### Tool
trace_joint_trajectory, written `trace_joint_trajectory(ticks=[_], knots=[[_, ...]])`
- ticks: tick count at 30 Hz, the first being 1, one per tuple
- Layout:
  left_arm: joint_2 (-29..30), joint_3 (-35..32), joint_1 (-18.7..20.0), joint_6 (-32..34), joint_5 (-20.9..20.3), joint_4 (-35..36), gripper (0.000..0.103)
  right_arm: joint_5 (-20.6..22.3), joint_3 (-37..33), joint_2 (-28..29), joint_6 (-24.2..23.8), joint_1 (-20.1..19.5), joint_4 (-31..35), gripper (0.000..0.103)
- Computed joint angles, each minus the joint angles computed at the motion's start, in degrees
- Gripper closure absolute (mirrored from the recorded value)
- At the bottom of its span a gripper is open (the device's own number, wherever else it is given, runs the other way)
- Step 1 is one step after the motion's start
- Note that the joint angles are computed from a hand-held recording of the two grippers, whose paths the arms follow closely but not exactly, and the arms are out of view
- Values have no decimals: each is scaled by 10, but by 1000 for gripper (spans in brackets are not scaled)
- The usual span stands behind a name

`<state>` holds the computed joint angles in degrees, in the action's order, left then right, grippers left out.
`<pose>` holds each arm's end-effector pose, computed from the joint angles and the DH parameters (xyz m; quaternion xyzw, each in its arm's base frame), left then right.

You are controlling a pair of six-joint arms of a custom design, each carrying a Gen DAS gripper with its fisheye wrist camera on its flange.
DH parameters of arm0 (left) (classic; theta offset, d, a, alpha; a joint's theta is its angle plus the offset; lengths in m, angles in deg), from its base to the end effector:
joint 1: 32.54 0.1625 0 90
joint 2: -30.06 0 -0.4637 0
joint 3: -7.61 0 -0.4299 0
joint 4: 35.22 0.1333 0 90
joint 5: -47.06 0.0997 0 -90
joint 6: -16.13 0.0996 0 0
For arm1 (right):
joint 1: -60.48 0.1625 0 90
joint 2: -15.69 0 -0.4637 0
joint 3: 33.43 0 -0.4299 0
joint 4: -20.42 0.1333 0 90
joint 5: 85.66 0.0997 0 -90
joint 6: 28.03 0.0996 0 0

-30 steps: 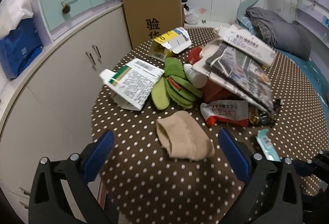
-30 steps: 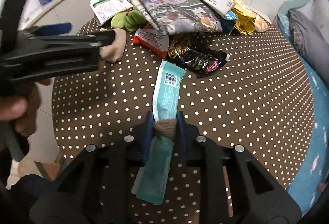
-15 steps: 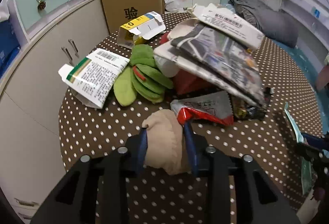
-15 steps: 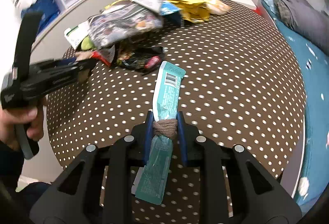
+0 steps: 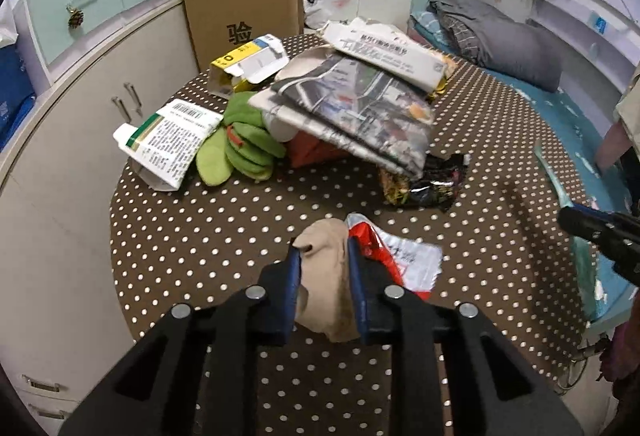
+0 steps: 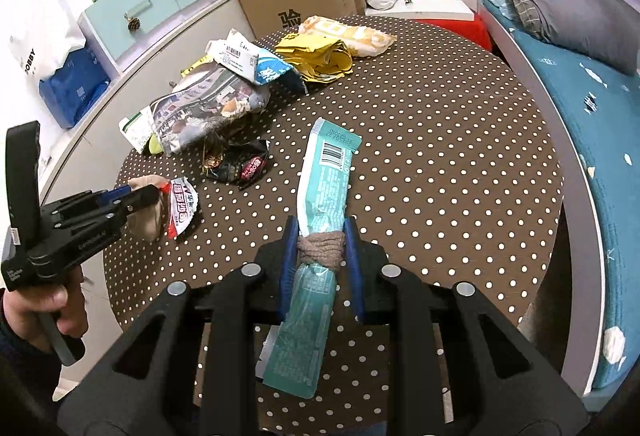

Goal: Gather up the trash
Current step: 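Carry the teal wrapper and beige cloth toward the blue bin with both tools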

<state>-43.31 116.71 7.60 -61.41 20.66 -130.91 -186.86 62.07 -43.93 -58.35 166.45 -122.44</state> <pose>-0.2738 -0.5220 0.2675 -0.0638 0.8297 -0.3587 0.4230 0.3040 -0.6481 0.2462 0.3736 -0.9108 0.1337 0.1141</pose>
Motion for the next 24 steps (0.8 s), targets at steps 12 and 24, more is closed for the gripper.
trace_joint_trajectory(ticks=[12, 24], knots=[[-11, 19, 6, 23, -10, -14, 76, 4, 3, -2, 4, 0, -1, 80], [-32, 8, -37, 20, 41, -32, 86, 34, -26, 0, 21, -4, -34, 80]])
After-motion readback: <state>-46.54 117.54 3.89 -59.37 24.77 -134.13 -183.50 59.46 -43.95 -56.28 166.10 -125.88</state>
